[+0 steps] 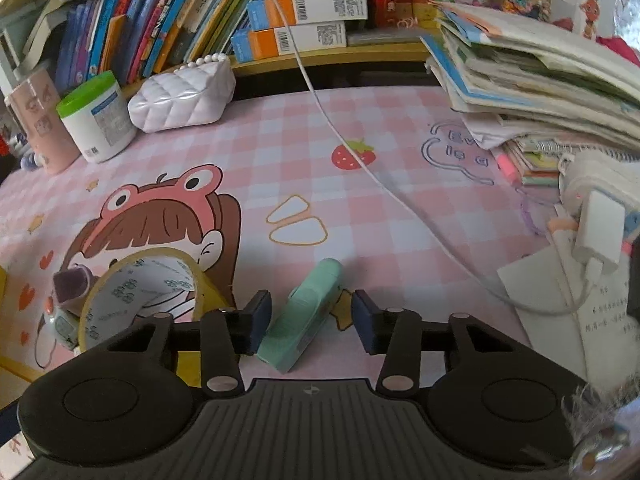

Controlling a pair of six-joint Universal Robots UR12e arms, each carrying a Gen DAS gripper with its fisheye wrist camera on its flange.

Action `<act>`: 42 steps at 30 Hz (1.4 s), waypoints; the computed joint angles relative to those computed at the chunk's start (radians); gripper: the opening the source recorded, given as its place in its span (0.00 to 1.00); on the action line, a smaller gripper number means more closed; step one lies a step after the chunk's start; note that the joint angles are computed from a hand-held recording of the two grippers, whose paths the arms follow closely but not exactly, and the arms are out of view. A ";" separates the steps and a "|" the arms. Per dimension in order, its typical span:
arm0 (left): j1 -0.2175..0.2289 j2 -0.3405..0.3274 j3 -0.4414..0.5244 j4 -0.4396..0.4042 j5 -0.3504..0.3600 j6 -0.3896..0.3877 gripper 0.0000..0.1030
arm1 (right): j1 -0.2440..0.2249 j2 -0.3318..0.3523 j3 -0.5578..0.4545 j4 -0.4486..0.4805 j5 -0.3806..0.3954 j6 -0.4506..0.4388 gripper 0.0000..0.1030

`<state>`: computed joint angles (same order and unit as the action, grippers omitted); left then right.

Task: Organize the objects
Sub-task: 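Grasp the mint-green highlighter with the right tool while the left tool grasps the white-and-red box, then carry the highlighter and white-and-red box with both tools over the yellow box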

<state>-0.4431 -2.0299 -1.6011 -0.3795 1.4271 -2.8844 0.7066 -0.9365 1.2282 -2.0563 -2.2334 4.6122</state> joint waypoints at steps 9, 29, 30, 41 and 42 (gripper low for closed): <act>-0.023 -0.042 0.051 -0.034 0.033 -0.049 0.61 | -0.002 -0.006 0.009 0.019 -0.002 -0.078 0.24; 0.029 0.029 -0.032 0.049 -0.077 -0.079 0.27 | 0.050 -0.014 -0.006 -0.011 -0.042 -0.089 0.20; 0.034 0.037 -0.042 0.062 -0.086 -0.079 0.27 | 0.056 -0.011 -0.012 -0.014 -0.043 -0.094 0.20; 0.094 0.114 -0.139 0.173 -0.172 -0.100 0.27 | 0.112 0.043 -0.122 0.007 -0.045 -0.159 0.20; 0.099 0.120 -0.147 0.175 -0.176 -0.098 0.27 | 0.116 0.050 -0.134 0.015 -0.044 -0.160 0.20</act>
<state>-0.3444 -1.9095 -1.7480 -0.2042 1.2514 -2.9828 0.8221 -0.8870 1.0941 -2.0409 -2.2774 4.4527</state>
